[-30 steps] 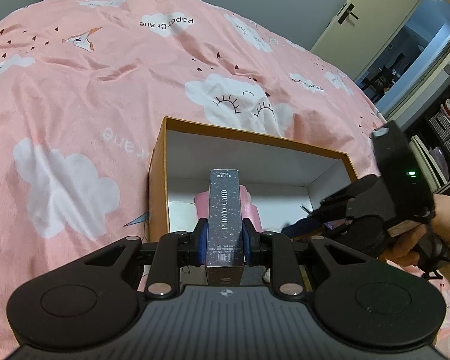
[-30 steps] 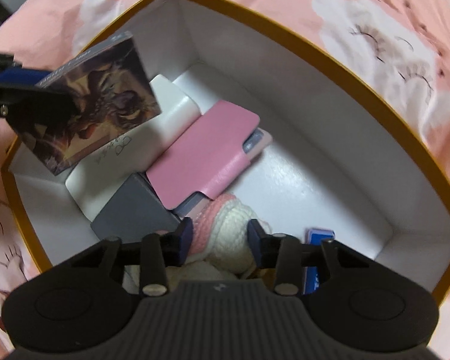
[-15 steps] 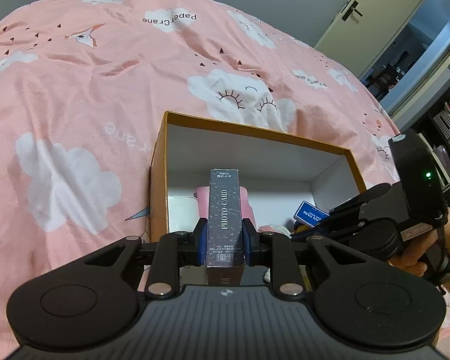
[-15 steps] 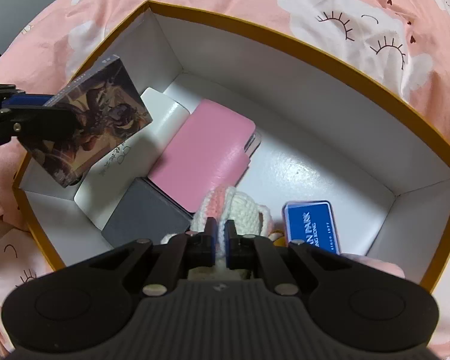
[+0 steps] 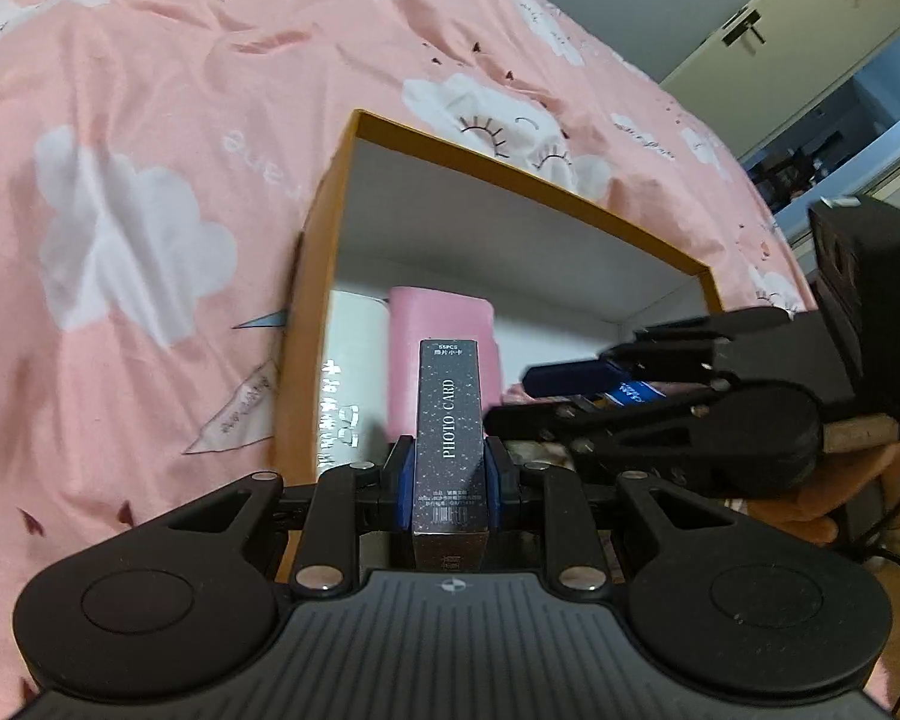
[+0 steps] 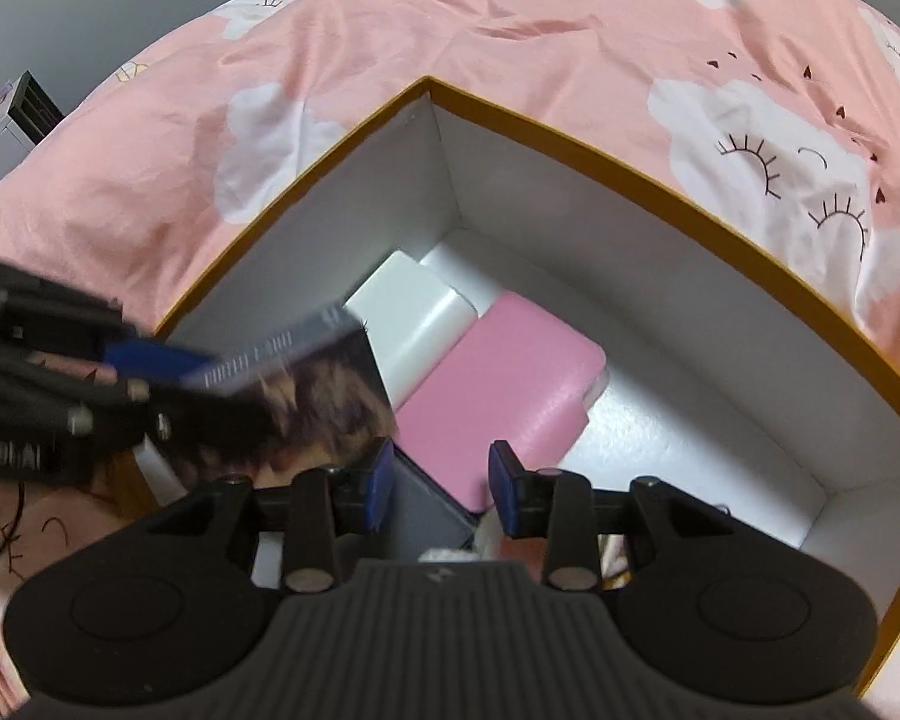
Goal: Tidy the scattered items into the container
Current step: 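Lower the PHOTO CARD box into the orange box and open the left gripper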
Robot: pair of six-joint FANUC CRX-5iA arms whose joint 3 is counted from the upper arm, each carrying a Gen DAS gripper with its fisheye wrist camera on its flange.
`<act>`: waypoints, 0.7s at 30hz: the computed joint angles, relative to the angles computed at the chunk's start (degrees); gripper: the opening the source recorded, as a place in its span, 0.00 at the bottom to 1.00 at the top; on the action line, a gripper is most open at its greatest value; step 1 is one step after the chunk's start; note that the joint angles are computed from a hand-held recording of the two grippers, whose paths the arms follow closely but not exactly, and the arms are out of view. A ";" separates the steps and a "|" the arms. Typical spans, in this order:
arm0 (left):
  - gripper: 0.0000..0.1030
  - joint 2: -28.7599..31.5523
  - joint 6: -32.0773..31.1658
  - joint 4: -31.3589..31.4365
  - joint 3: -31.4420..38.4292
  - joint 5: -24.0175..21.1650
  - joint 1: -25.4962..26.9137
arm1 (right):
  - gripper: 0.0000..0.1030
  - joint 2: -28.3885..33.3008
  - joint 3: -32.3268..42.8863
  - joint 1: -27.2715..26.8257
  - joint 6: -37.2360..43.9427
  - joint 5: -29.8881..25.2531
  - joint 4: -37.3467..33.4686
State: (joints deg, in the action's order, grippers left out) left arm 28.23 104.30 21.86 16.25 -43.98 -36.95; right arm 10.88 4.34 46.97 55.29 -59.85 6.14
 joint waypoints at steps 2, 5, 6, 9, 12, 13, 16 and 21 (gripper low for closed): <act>0.25 0.55 0.78 -2.52 1.74 -1.53 -0.38 | 0.37 -0.16 -0.54 -0.17 -0.69 1.46 0.25; 0.27 1.19 -0.41 -3.39 3.37 -3.98 -0.35 | 0.37 -0.47 -1.45 -0.64 -0.73 3.83 -0.87; 0.27 1.23 -0.39 -3.81 3.78 -4.60 -0.36 | 0.37 -0.45 -1.71 -0.58 -1.02 4.19 -0.79; 0.30 1.45 -0.61 -5.96 5.48 -6.88 -0.53 | 0.37 -0.18 -1.90 -0.94 -1.21 5.20 -2.47; 0.35 0.93 -1.28 -7.07 5.70 -7.84 -0.66 | 0.37 -0.10 -2.28 -1.00 -1.88 6.79 -3.58; 0.35 0.49 -1.82 -7.13 5.28 -7.49 -0.73 | 0.37 -0.04 -2.43 -0.90 -2.27 7.25 -3.41; 0.36 -1.43 -2.40 -9.87 4.44 -6.56 -1.25 | 0.37 0.03 -2.52 -0.75 -2.72 8.29 -3.72; 0.36 -5.39 -2.82 -13.51 1.43 -3.81 -1.31 | 0.37 0.48 -1.54 -0.39 -1.33 8.90 -5.30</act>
State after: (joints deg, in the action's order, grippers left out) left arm 22.83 101.48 8.35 17.68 -47.79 -38.26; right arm 11.36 2.81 46.58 53.97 -50.96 0.84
